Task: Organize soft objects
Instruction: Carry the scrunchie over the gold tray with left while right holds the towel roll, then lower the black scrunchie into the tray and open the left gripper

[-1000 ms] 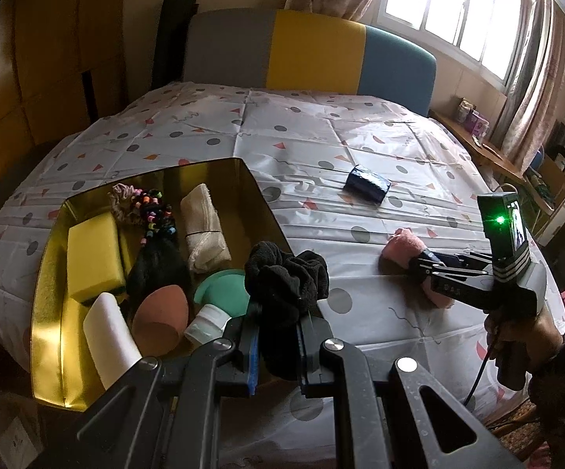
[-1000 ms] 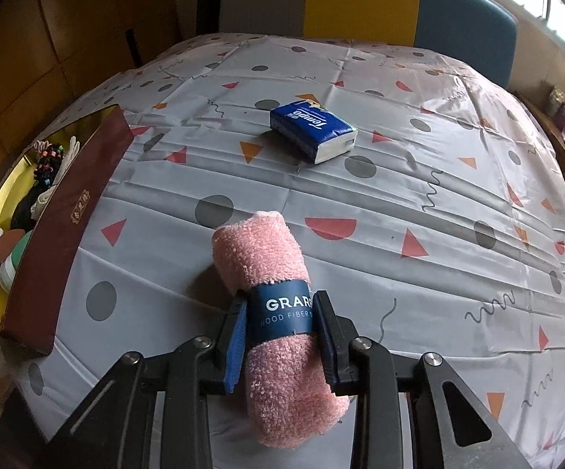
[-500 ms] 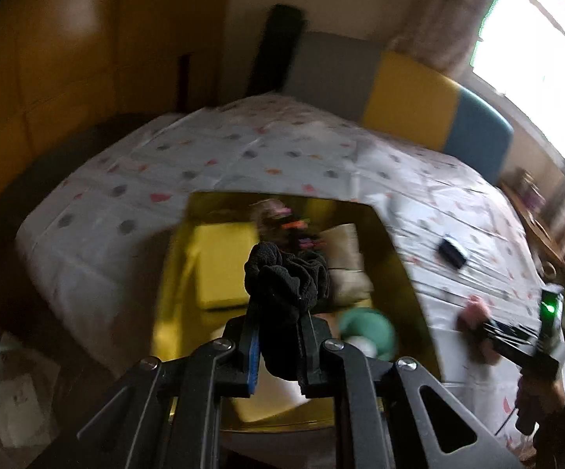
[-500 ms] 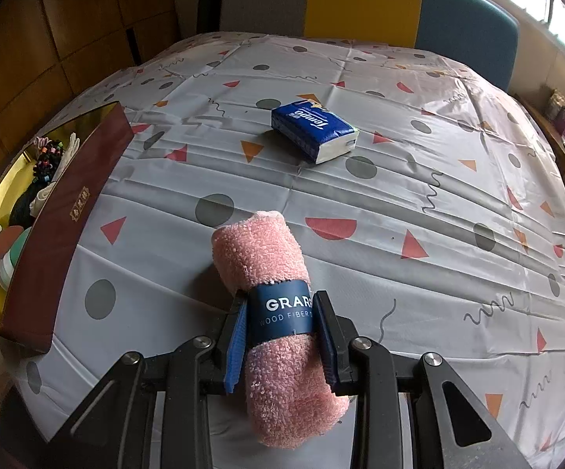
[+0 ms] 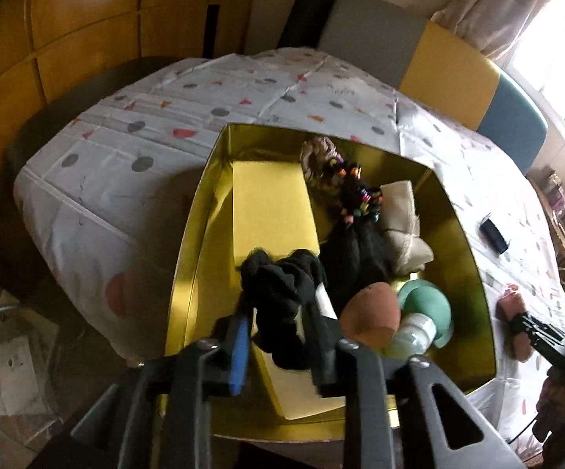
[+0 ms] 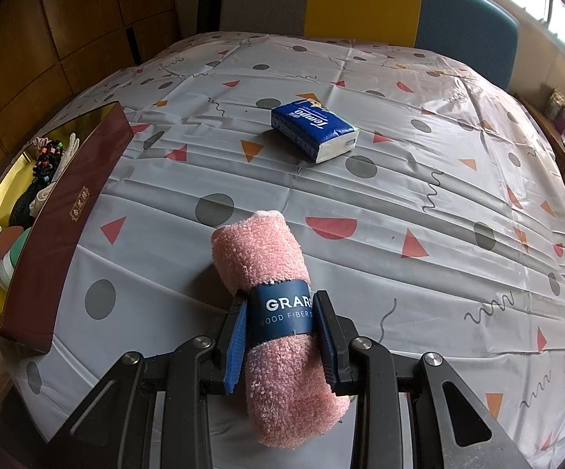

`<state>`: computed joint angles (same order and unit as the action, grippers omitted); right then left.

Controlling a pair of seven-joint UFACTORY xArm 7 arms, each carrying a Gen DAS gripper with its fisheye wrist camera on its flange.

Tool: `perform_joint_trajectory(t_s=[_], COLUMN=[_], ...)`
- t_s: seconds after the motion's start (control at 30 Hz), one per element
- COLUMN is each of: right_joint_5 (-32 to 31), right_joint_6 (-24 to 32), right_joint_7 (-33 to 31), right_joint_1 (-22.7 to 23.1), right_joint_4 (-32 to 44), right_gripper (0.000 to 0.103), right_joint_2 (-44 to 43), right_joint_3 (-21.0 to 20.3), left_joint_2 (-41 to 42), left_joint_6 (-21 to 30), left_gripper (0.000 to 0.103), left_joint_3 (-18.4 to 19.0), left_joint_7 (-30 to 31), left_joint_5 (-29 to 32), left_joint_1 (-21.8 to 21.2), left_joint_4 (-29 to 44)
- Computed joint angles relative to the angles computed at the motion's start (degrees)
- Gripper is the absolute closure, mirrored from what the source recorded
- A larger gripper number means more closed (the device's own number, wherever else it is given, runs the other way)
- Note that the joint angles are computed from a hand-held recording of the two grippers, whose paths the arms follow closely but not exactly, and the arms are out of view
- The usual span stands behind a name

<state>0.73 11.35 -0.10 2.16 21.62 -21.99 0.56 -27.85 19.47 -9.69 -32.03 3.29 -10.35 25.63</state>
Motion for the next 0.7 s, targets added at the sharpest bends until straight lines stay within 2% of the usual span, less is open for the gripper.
perform_joint_trajectory(t_s=[0.07, 0.17, 0.23, 0.37, 0.53, 0.7], right_joint_5=[-0.1, -0.1, -0.2, -0.7, -1.1, -1.8], right_joint_6=[0.0, -0.1, -0.1, -0.3, -0.4, -0.6], right_joint_7=[0.1, 0.1, 0.2, 0.5, 0.7, 1.0], right_joint_1=[-0.1, -0.1, -0.1, -0.5, -0.6, -0.9], right_joint_4=[0.0, 0.0, 0.0, -0.2, -0.2, -0.3], right_gripper=[0.07, 0.07, 0.07, 0.07, 0.07, 0.07], right_joint_2=[0.0, 0.0, 0.0, 0.1, 0.1, 0.1], right_joint_3=[0.1, 0.0, 0.1, 0.5, 0.6, 0.9], left_joint_2=[1.2, 2.4, 1.9, -0.5, -3.8, -6.0], left_joint_6=[0.4, 1.1, 1.2, 2.3, 2.8, 3.0], left_gripper=[0.07, 0.066, 0.065, 0.065, 0.063, 0.063], left_joint_3=[-1.5, -1.9, -2.3, -5.8, -6.8, -6.8], left_joint_7=[-1.0, -2.4, -3.2, -7.4, -9.7, -9.9], left_joint_5=[1.9, 3.3, 4.4, 9.2, 11.6, 11.1], left_joint_1=[1.7, 2.4, 2.7, 5.2, 4.6, 2.6], left_joint_4=[0.6, 1.0, 0.9, 0.9, 0.8, 0.8])
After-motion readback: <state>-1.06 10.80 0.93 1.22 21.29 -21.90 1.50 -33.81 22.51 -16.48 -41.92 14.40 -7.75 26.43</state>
